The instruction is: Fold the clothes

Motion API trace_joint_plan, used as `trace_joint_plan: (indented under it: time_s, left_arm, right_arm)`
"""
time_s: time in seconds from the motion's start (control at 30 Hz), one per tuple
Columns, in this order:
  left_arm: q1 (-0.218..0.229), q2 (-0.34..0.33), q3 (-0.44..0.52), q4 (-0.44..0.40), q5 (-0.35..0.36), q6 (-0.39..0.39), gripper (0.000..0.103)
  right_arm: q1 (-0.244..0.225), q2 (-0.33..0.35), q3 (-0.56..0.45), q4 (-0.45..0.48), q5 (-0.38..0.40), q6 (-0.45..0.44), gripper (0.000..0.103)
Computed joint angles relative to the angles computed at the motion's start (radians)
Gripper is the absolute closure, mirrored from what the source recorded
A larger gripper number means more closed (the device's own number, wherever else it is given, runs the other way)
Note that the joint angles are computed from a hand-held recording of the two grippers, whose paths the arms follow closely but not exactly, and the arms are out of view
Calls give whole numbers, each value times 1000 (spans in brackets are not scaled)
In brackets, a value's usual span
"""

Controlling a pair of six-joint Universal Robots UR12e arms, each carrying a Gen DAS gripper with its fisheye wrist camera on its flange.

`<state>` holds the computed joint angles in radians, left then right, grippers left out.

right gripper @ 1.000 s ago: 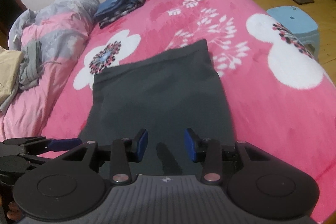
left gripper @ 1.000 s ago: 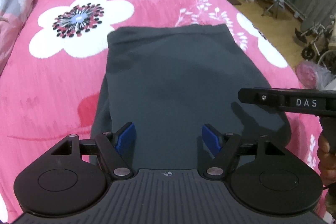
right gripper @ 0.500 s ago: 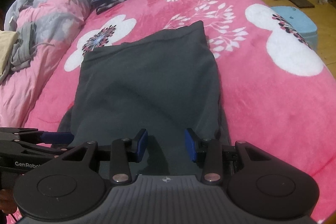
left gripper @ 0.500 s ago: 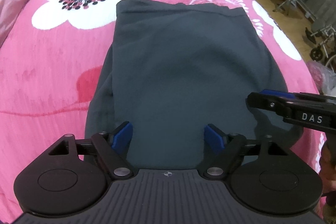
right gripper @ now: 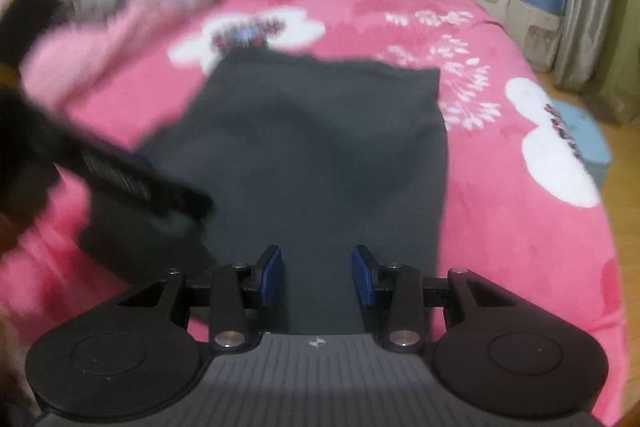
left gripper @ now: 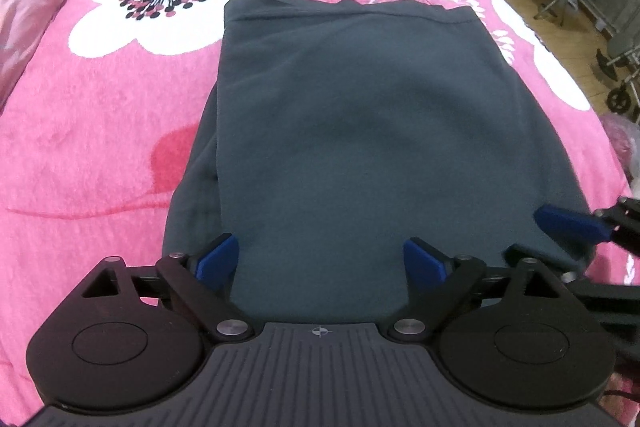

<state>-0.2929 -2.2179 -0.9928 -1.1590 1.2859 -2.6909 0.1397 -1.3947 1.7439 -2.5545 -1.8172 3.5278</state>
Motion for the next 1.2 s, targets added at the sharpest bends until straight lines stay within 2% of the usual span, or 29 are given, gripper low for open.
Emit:
trace_joint_plan:
  time_s: [0.13,0.33,0.43,0.53,0.63,0.8,0.9,1.03,1.1,1.2]
  left_arm:
    - [-1,3,-9,16,4,-3,11]
    - [-3,2,-8,25,8,-12,10]
    - [-4,1,-11,29,10,-17,9]
    - [-5,3,-15,37,12,-14,9]
    - [-5,4,-18,44,16,-12,8]
    - [-5,4,-20,47,18,-14,8]
    - [-5,5,-22,48,18,-15,7]
    - [-4,7,-27,59,14,-9,7]
    - [3,16,-42,96,-12,9,8]
    - [33,34,-85,224,-146,33,7]
  right_arm:
    - [10,-1,3,-9,-28,-10,61]
    - [3,-24,22,-64,69,-66,61]
    - [11,-21,17,-31,88,-106,61]
    - [27,-11,5,24,57,-132,61]
    - [29,-13,3,17,53,-126,61]
    - [17,-27,17,-40,23,-52,61]
    - [9,-32,25,-40,-1,-12,61]
    - [-10,-41,44,-27,29,54,61]
    - [-27,-51,65,-89,57,96,61]
    - [-63,-71,101,-206,103,176,58]
